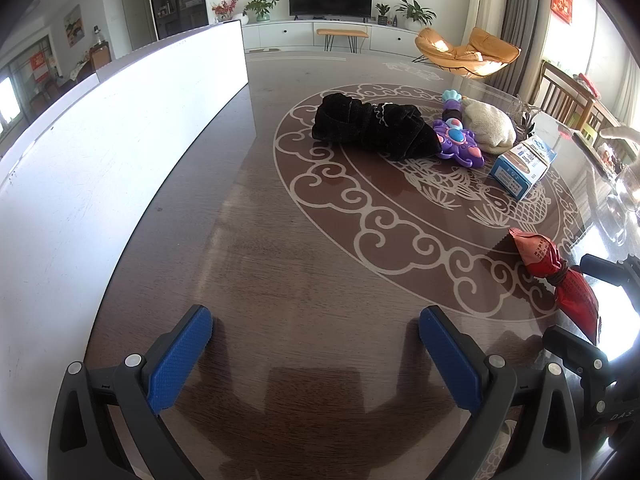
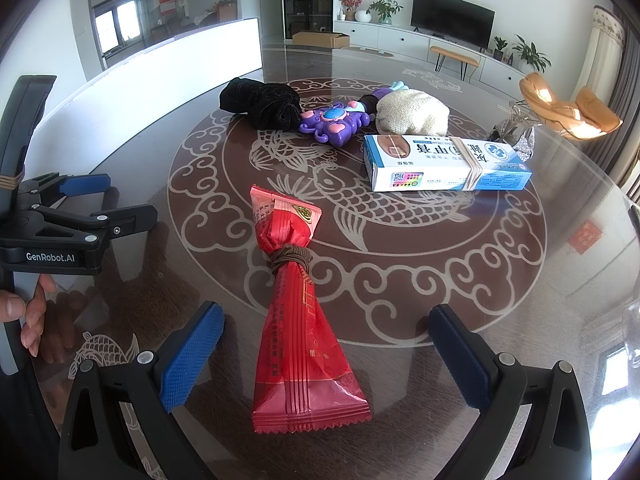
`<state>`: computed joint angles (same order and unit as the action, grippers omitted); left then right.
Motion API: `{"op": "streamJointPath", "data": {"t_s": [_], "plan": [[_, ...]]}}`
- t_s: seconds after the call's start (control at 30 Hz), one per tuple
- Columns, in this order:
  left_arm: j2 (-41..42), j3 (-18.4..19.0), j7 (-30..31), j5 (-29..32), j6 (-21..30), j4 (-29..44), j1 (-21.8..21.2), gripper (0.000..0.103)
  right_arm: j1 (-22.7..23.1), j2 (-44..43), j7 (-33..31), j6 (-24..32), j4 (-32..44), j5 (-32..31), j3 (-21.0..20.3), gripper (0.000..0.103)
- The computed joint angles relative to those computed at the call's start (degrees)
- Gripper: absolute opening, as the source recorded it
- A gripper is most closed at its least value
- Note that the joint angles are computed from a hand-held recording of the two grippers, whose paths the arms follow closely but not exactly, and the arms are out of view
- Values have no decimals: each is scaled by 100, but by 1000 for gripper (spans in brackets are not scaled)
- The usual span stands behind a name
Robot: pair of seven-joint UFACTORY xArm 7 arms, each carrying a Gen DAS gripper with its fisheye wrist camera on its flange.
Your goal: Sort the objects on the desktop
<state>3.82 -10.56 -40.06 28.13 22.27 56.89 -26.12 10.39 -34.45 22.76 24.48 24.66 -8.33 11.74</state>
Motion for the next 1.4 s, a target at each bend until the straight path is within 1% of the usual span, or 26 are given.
{"op": "streamJointPath", "data": {"t_s": [0.13, 0.17, 0.2, 0.23, 0.27, 0.33, 0.4, 0.47, 0.53, 0.6, 0.63, 0.67, 0.73, 0.8, 0.9, 0.97, 1.07, 1.13, 1.17, 1.2, 1.23, 1.27, 1.3, 1.33, 1.37, 1.4], "plan": [[-16, -7, 21, -22, 6, -18, 1, 103, 10, -3, -2, -2, -2, 1, -12, 102], [-18, -23, 167, -154, 52, -1, 16, 103, 19, 0, -12, -9, -5, 10, -26, 102], [-13, -55, 467, -420, 139, 38, 42, 103, 16, -3, -5, -7, -8, 10, -18, 102], [-24, -80, 818, -698, 151, 61, 77, 103, 14, 0, -2, -8, -6, 9, -14, 102], [-69, -77, 1025, -829, 72, 46, 103, 103, 14, 0, -2, -8, -6, 9, -15, 102], [-122, -48, 1356, -793, -55, 101, 144, 103, 15, 0, -2, -8, -6, 8, -15, 102], [7, -38, 1801, -692, 158, 446, 162, 103, 20, 4, -7, -13, -6, 15, -21, 102], [235, -29, 2275, -759, 378, 916, 172, 103, 20, 4, -8, -13, -6, 15, -21, 102], [599, -125, 3168, -1390, 632, 1523, 242, 103, 18, 2, -8, -13, -8, 15, -20, 102], [1041, -246, 4105, -1927, 1003, 2188, 280, 103, 17, 3, -7, -16, -9, 14, -19, 102], [1302, -244, 4417, -1945, 1251, 2570, 207, 103, 17, 3, -7, -16, -9, 14, -19, 102], [1533, -181, 4625, -1825, 1462, 2906, 92, 103, 17, 3, -7, -16, -9, 14, -19, 102], [1902, -36, 4994, -1518, 1658, 3395, -139, 103, 17, 0, -8, -13, -9, 15, -19, 102], [2174, 90, 5293, -1301, 1631, 3702, -310, 103, 17, 0, -8, -13, -9, 15, -19, 102], [2578, 222, 5412, -1322, 1543, 4171, -425, 103, 18, -2, -10, -11, -9, 16, -20, 102], [2847, 144, 5539, -1695, 1618, 4490, -311, 103, 18, -2, -10, -11, -9, 16, -20, 103], [3225, -53, 5878, -2347, 1955, 4928, -116, 103, 18, -2, -10, -11, -9, 16, -20, 102], [3254, -218, 6022, -2871, 2000, 4907, 76, 103, 18, -2, -10, -11, -9, 17, -20, 102], [3224, -252, 6012, -3085, 2014, 4844, 132, 100, 16, 0, -11, -17, -12, 15, -21, 102], [3071, -179, 5933, -3119, 1788, 4586, 95, 89, 18, -5, -12, -12, -11, 17, -21, 102], [2887, -75, 5824, -3056, 1565, 4295, 27, 81, 18, -5, -12, -12, -11, 17, -21, 102], [2682, -55, 5749, -3078, 1386, 3976, 26, 67, 6, -4, -1, -4, -9, 7, -7, 103], [2557, -10, 5620, -3064, 1305, 3793, 6, 59, 2, 6, 4, -15, -9, 3, -4, 103], [2376, 9, 5502, -3066, 1200, 3524, 4, 55, 3, 6, 5, -15, -9, 2, -5, 103], [2168, 22, 5374, -3059, 1079, 3210, -2, 50, 3, 6, 6, -14, -9, 1, -6, 103], [1944, 62, 5197, -3005, 942, 2871, -30, 48, 4, 7, 6, -14, -9, 0, -7, 103]]}}
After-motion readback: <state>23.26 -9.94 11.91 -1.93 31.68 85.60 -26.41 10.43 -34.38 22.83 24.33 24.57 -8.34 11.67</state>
